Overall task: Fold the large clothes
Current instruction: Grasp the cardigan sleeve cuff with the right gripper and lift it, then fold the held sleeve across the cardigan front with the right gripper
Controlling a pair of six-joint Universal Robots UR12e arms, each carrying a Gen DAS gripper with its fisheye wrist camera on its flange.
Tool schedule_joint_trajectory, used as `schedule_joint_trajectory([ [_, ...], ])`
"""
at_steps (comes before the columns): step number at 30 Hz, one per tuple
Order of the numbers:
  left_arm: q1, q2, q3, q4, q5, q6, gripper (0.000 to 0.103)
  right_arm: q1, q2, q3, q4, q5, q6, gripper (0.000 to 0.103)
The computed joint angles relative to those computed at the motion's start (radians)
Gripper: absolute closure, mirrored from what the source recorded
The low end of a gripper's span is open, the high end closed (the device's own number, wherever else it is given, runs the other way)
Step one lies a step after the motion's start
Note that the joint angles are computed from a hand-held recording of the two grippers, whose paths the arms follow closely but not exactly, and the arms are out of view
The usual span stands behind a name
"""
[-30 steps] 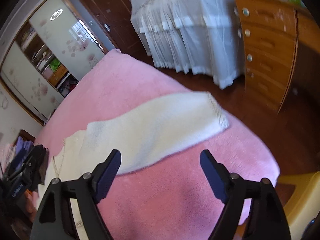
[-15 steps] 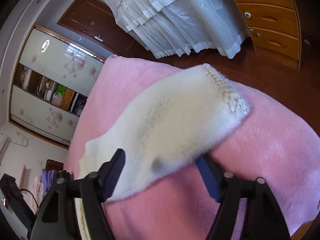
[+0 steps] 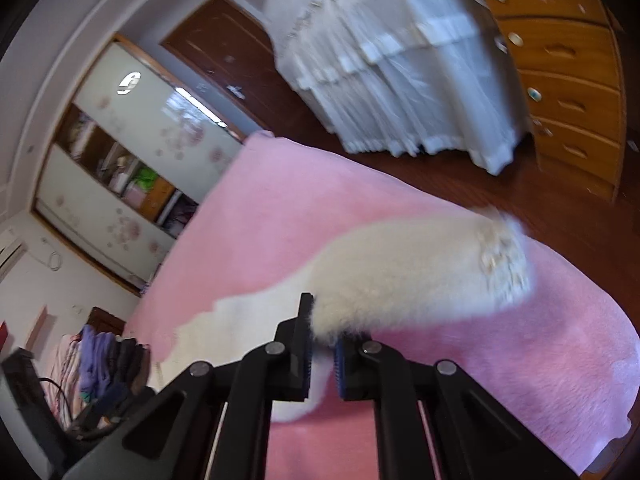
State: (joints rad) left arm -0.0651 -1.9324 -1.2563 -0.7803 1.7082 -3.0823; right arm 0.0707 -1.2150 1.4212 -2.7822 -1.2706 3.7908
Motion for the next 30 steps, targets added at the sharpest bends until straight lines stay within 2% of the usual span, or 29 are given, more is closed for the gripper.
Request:
schedule_joint_trajectory([
  [3,0.038,0.041,-0.035,0.016,0.013,-0.043,0.001,0.033,0.012,-0.063,-0.031,0.034,-0.049,0.095],
  [7,0.092,0.099,-0.101,0.076,0.079,-0.062,0.001,0.089,0.045,-0.169,-0.054,0.073,-0.130,0.095],
  [11,0.148,0.139,-0.153,0.102,0.147,-0.064,0.001,0.154,0.107,-0.310,0.000,0.101,-0.253,0.095],
  [14,0.195,0.161,-0.186,0.101,0.172,-0.083,0.001,0.206,0.176,-0.440,0.118,0.135,-0.356,0.095],
  [18,0.258,0.183,-0.222,0.071,0.170,-0.110,0.001,0.282,0.261,-0.573,0.290,0.126,-0.495,0.095],
  [20,0.287,0.191,-0.240,0.044,0.170,-0.124,0.001,0.314,0.302,-0.626,0.379,0.113,-0.553,0.095],
  [22,0.315,0.190,-0.244,-0.014,0.164,-0.145,0.001,0.342,0.360,-0.707,0.509,0.105,-0.610,0.095],
  [24,0.344,0.190,-0.252,-0.082,0.164,-0.175,0.001,0.366,0.413,-0.780,0.654,0.090,-0.637,0.091],
  [27,0.379,0.199,-0.277,-0.124,0.129,-0.214,0.001,0.386,0.484,-0.887,0.869,0.108,-0.647,0.086],
  [28,0.391,0.204,-0.286,-0.131,0.111,-0.227,0.001,0.388,0.487,-0.886,0.896,0.124,-0.644,0.086],
  [30,0.409,0.211,-0.301,-0.143,0.079,-0.252,0.001,0.391,0.470,-0.841,0.882,0.135,-0.638,0.083],
])
